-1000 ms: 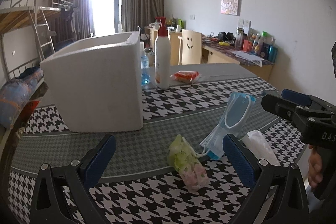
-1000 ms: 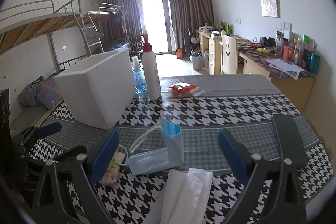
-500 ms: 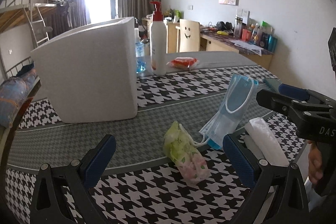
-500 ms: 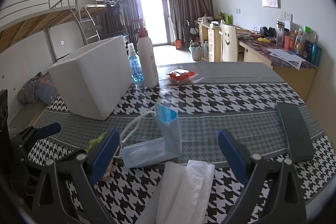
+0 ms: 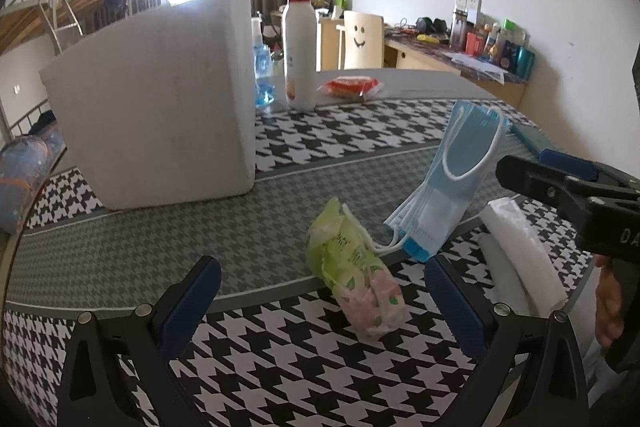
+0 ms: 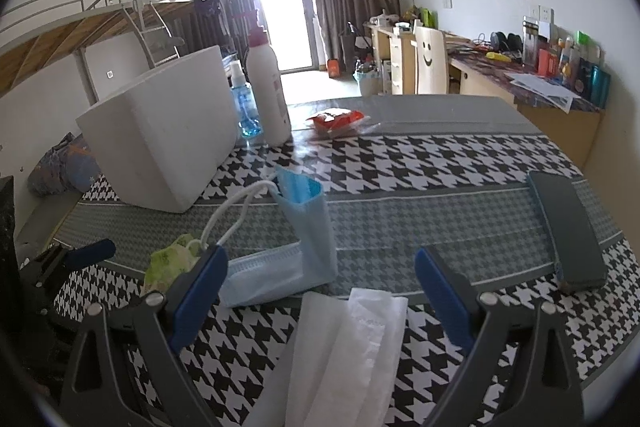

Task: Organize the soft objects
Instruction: 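Close the left gripper on the green tissue packet while the right gripper grasps the blue face mask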

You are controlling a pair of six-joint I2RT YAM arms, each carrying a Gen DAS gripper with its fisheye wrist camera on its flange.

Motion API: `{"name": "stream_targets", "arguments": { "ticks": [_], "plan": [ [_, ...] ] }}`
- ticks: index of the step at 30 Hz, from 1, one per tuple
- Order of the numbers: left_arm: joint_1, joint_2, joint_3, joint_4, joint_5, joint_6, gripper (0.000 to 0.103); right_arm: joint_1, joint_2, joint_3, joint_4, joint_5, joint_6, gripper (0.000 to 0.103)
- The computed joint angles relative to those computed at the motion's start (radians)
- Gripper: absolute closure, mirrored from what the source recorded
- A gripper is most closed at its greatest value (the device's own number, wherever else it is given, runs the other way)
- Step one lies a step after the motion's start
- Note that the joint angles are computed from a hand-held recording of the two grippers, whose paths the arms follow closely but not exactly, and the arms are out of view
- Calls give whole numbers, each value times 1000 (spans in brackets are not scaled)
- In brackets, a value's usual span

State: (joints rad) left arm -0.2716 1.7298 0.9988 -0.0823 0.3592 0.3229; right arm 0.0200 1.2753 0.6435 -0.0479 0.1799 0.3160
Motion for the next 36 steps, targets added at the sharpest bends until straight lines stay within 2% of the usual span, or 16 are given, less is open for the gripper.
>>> {"name": "stream_targets", "arguments": {
  "ticks": [8, 14, 25, 27, 30, 34, 36],
  "plan": [
    [-18, 23, 19, -22, 4, 10, 2, 3, 39, 8, 7, -4, 2, 6],
    [-35, 43, 32, -32, -10, 4, 10, -15, 55, 13, 6, -26, 0, 6],
    [-45, 78, 71, -85, -15, 23, 34, -26, 103, 35, 18, -43, -18, 6],
    [-47, 87, 80, -103, -15, 31, 45, -27, 112, 39, 19, -47, -18, 7],
    [-47, 97, 94, -127, -10, 39, 57, -28, 124, 45, 17, -51, -17, 13],
    [-42, 91, 89, -131, 3, 42, 65, -38, 137, 52, 15, -64, -19, 15],
    [-39, 87, 84, -133, 8, 48, 71, -41, 146, 57, 14, -72, -26, 22]
  ]
}}
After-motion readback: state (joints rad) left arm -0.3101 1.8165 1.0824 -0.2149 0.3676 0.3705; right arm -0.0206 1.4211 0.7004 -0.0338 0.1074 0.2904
